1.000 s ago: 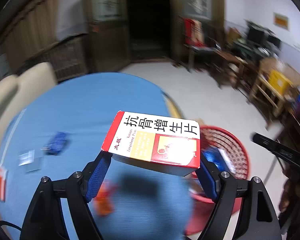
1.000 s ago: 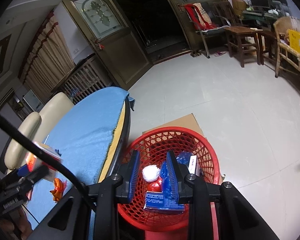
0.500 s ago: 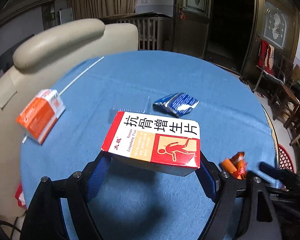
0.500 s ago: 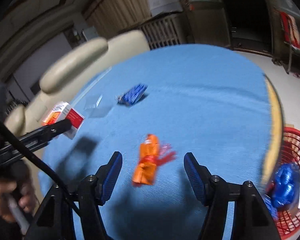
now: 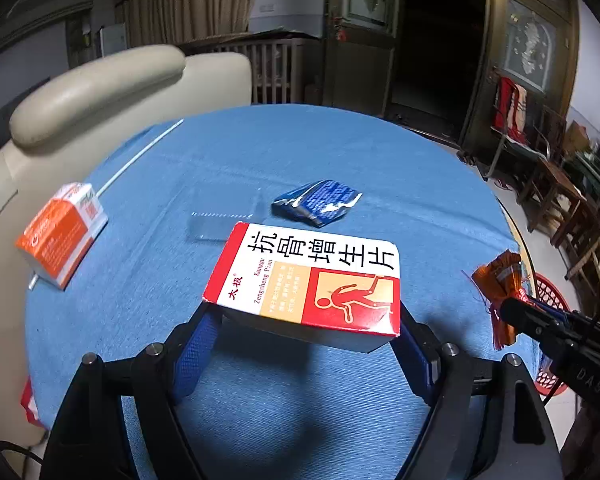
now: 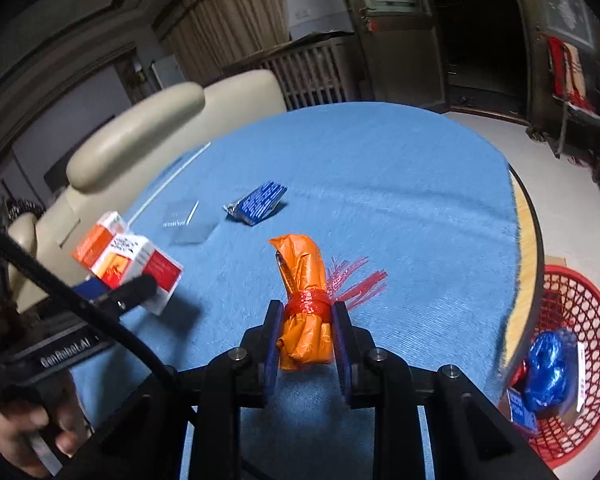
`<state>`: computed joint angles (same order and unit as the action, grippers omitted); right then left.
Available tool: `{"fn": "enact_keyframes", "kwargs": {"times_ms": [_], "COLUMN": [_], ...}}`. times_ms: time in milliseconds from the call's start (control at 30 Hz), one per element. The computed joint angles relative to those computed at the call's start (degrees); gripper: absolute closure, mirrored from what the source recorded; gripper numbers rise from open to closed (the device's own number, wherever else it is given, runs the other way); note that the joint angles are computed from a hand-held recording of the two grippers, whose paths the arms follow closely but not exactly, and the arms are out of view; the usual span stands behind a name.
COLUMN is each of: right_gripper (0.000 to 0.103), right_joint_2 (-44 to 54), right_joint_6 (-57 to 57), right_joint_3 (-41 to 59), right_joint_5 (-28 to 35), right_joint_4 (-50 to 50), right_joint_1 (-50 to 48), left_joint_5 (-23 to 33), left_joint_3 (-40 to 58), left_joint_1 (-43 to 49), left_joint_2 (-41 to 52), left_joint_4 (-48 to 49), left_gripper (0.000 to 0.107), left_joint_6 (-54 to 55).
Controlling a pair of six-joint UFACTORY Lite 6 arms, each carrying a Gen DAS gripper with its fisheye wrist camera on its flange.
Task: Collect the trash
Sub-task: 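Carry the orange wrapper and red-white box over the wastebasket with both tools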
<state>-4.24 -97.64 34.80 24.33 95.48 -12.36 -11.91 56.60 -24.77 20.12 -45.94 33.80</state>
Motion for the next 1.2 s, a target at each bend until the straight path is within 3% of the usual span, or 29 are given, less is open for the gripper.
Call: {"fn": "enact_keyframes", "kwargs": {"times_ms": [567, 1200], "right_gripper": [0.077, 0.077], "right_joint_2": [-8.05, -3.29], "right_joint_6": [4.49, 1.58], "right_joint_3": [-3.93, -1.22], "right_joint_5": [11.05, 16.36], "right_joint_4": [-9.01, -11.72], "right_joint_1": [-17.68, -33.65], "left_joint_5": [-3.94, -2.62], "left_joint_3": [6.57, 16.30], "left_joint_1": [-12.08, -16.90], "left_joint_2": [1.99, 8.06], "left_joint_4": [-29.37, -38.96], "left_gripper": [0.024, 0.024], "left_joint_6": [28.27, 40.52]}}
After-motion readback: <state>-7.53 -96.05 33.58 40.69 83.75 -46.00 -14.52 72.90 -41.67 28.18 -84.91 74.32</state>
